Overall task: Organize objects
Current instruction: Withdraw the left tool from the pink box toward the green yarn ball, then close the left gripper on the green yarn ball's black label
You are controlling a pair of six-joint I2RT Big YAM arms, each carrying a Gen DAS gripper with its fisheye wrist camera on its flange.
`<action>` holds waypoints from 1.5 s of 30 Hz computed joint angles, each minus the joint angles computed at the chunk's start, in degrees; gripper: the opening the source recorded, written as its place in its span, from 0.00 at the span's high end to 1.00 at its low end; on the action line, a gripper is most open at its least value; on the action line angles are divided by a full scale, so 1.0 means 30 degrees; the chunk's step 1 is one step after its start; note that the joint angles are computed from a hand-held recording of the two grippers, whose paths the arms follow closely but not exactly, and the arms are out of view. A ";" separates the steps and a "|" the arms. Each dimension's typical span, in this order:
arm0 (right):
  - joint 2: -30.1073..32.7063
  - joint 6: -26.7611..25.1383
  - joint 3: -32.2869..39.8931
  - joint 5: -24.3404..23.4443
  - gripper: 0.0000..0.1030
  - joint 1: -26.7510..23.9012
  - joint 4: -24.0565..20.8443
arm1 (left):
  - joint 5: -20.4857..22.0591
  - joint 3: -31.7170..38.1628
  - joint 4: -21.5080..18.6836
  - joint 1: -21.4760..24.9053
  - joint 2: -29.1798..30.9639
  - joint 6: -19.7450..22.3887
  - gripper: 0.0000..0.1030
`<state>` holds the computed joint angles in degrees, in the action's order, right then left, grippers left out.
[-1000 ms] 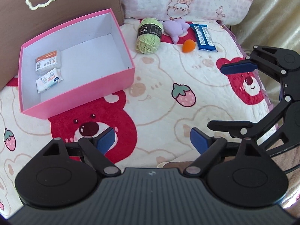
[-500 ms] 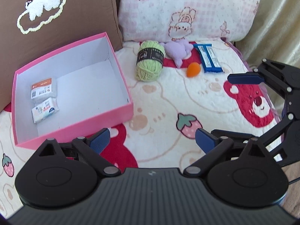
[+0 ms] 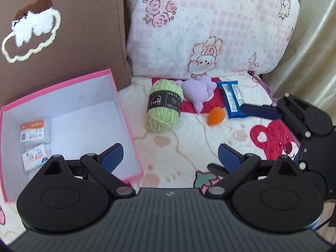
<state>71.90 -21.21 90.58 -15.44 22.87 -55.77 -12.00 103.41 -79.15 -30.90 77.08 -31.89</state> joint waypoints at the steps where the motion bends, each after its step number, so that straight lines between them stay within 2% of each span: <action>1: 0.0331 0.0275 0.0297 -0.0121 0.12 -0.0042 -0.0227 | 0.0222 -0.0036 0.0373 0.0244 0.0092 0.0186 0.06; 5: 0.1721 0.0610 0.1394 -0.0153 0.12 -0.0116 -0.1148 | 0.1860 0.0400 0.1252 0.1352 0.0996 0.0867 0.06; 7: 0.2313 0.1101 0.1781 -0.0101 0.12 -0.0144 -0.1050 | 0.2249 0.0714 0.1498 0.1691 0.1551 0.1221 0.07; 14: 0.4161 0.5637 0.2837 -0.1798 0.12 -0.0842 -0.0574 | 0.3537 0.1481 0.1915 0.2594 0.3358 0.1549 0.09; 17: 0.4330 0.7470 0.2210 -0.2413 0.12 -0.1070 0.0548 | 0.4078 0.1224 0.2710 0.2940 0.3606 0.1696 0.14; 21: 0.4900 0.7128 0.2046 -0.1773 0.12 -0.0998 0.0718 | 0.3702 0.1457 0.2806 0.3004 0.4292 0.2350 0.28; 24: 0.5195 0.7725 0.1817 -0.1903 0.12 -0.1174 0.1080 | 0.3996 0.1869 0.2505 0.3107 0.4982 0.2301 0.38; 28: 0.5048 0.8137 0.0978 -0.1652 0.12 -0.1404 0.1999 | 0.3592 0.2258 0.2396 0.3167 0.5672 0.1527 0.39; 32: 0.5055 0.7137 0.0517 -0.1665 0.12 -0.1539 0.2261 | 0.3105 0.2552 0.2234 0.3193 0.6171 0.1203 0.39; 34: 0.5143 0.6960 0.0425 -0.1830 0.12 -0.1587 0.2311 | 0.3595 0.2318 0.2617 0.3373 0.6195 0.0783 0.39; 36: 0.5216 0.6943 0.0339 -0.2330 0.12 -0.1681 0.2366 | 0.4742 0.1720 0.3409 0.3722 0.5997 0.0142 0.39; 38: 0.5272 0.6742 0.0310 -0.2502 0.12 -0.1727 0.2285 | 0.5435 0.1443 0.3710 0.3855 0.5865 -0.0196 0.45; 42: 0.5565 0.6824 0.0497 -0.2828 0.10 -0.1856 0.2130 | 0.8064 0.0892 0.4037 0.4185 0.5668 -0.1843 0.45; 45: 0.5666 0.7148 0.0381 -0.2893 0.11 -0.1965 0.2353 | 0.7187 0.0849 0.3881 0.3787 0.5732 -0.1630 0.45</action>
<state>88.90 0.23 91.72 -24.12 16.97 -48.71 9.57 105.95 -67.51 -19.53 94.28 -36.78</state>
